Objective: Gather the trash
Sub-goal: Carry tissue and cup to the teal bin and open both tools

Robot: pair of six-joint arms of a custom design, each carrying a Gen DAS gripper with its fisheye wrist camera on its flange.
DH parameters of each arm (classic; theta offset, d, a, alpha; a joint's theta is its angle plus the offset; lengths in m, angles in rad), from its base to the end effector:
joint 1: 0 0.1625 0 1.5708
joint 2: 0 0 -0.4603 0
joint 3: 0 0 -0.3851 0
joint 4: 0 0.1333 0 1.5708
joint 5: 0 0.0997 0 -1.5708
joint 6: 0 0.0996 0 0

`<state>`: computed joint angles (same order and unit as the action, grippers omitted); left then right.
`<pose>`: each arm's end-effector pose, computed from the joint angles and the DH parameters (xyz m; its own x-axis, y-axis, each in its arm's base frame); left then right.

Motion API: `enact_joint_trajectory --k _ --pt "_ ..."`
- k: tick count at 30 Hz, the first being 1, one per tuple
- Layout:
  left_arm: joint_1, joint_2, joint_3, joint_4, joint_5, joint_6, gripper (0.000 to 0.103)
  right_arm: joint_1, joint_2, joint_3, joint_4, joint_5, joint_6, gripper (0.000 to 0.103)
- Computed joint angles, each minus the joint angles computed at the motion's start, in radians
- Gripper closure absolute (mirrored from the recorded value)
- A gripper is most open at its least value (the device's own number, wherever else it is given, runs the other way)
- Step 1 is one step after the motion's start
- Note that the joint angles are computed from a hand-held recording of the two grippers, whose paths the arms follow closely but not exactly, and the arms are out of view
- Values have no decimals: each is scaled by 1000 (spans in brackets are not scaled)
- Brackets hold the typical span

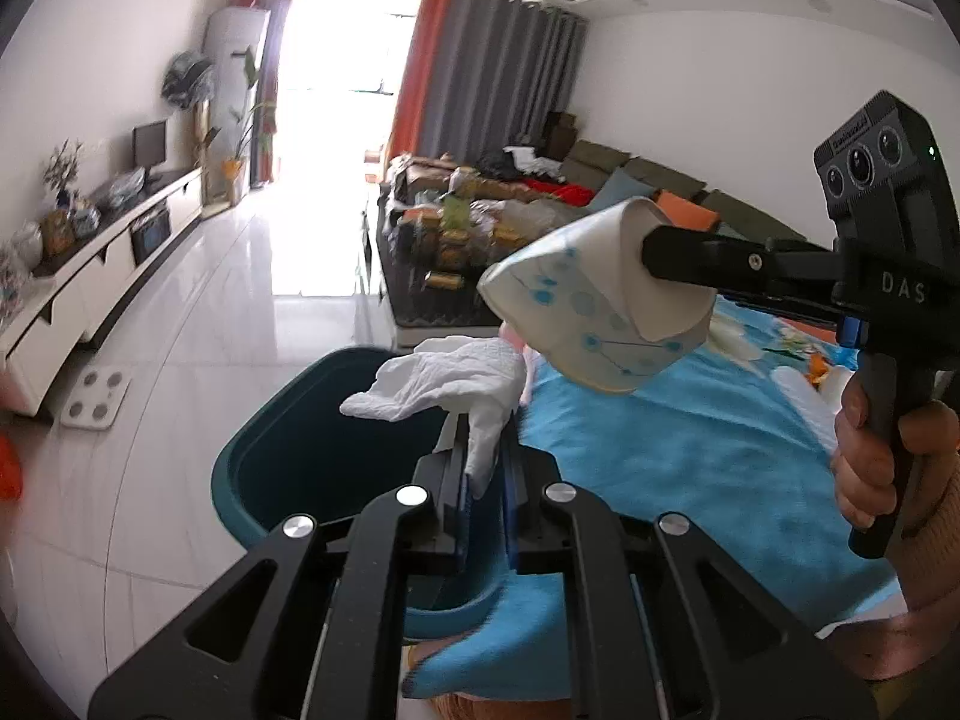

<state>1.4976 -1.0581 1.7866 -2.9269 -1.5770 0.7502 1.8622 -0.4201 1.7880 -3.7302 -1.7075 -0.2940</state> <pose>0.0846 -0.6603 0.2852 -0.6890 0.6065 -0.3967 0.7231 0.5382 -0.4330 0.2980 -0.5768 -0.0254 -0.8763 -0.3786 0.2978 -0.4763 0.5887 -0.6531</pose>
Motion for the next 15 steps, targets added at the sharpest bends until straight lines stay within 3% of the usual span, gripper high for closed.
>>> enact_joint_trajectory --k 7,15 --pt "21 53 -69 31 46 -38 94 -27 50 -133 180 6 46 86" --pt "27 111 -125 59 88 -89 92 -32 110 -251 316 -68 96 84"
